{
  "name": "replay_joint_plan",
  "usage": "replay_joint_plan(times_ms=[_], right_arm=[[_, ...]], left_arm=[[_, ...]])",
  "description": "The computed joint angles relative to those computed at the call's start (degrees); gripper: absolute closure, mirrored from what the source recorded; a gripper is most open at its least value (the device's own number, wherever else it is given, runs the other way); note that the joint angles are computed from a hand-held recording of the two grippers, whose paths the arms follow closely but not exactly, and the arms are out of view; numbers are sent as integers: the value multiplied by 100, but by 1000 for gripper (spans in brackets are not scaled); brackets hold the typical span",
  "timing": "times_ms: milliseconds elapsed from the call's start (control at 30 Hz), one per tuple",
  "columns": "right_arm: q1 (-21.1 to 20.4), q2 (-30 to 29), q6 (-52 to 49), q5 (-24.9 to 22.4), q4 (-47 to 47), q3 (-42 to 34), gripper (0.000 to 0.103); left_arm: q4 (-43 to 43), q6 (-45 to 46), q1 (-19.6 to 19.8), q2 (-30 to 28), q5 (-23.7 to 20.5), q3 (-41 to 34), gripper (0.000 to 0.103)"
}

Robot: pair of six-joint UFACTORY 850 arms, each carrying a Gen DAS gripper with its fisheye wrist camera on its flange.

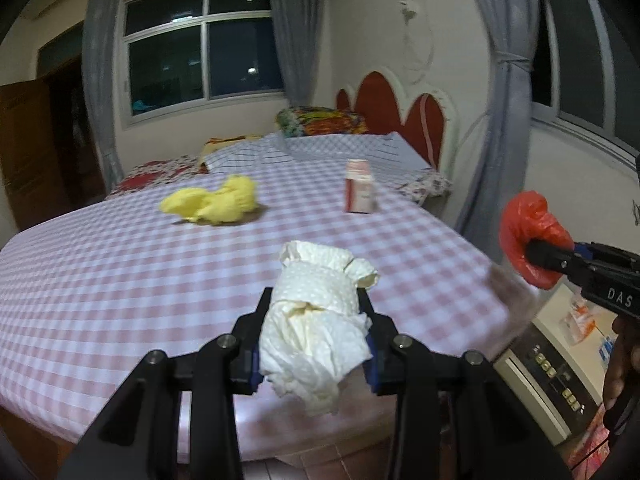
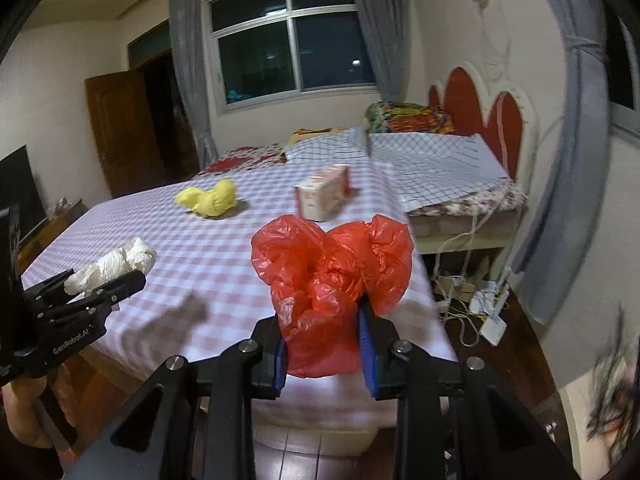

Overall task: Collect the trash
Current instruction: 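Carry the white tissue and red bag over the black trash bin with both tools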

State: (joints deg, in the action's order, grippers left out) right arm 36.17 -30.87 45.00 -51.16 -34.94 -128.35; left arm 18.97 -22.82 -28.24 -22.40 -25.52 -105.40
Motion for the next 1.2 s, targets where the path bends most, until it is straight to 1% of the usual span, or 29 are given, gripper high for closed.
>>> replay_joint_plan(times_ms=[167, 267, 400, 533, 800, 1100, 1167, 1200], right_arm=[[-75, 803, 562, 87, -392, 1148, 72], [-106, 1138, 831, 84, -582, 1599, 72], [-127, 1557, 1154, 123, -800, 2158, 72], [-127, 1851, 1430, 140, -985, 2570, 72], [-219, 2637, 1966, 104, -1264, 3619, 72], [-415, 3591, 2561, 68, -1521, 4881, 72], [-468, 3776, 2649, 113, -1523, 5154, 72], [-506, 3881, 2686, 124, -1501, 5308, 72]], left_arm=[[-286, 277, -230, -101, -1, -98, 64], [-360, 345, -342, -119, 13, -112, 64], [-392, 399, -482, -133, 31, -143, 64], [-566, 612, -592, -190, 37, -196, 64], [-1263, 1362, -981, -457, 67, -461, 64], [-1925, 1851, -1505, -771, 165, -636, 64], [-2017, 1960, -1580, -872, 116, -707, 64], [-2258, 2182, -1622, -947, 57, -756, 64]])
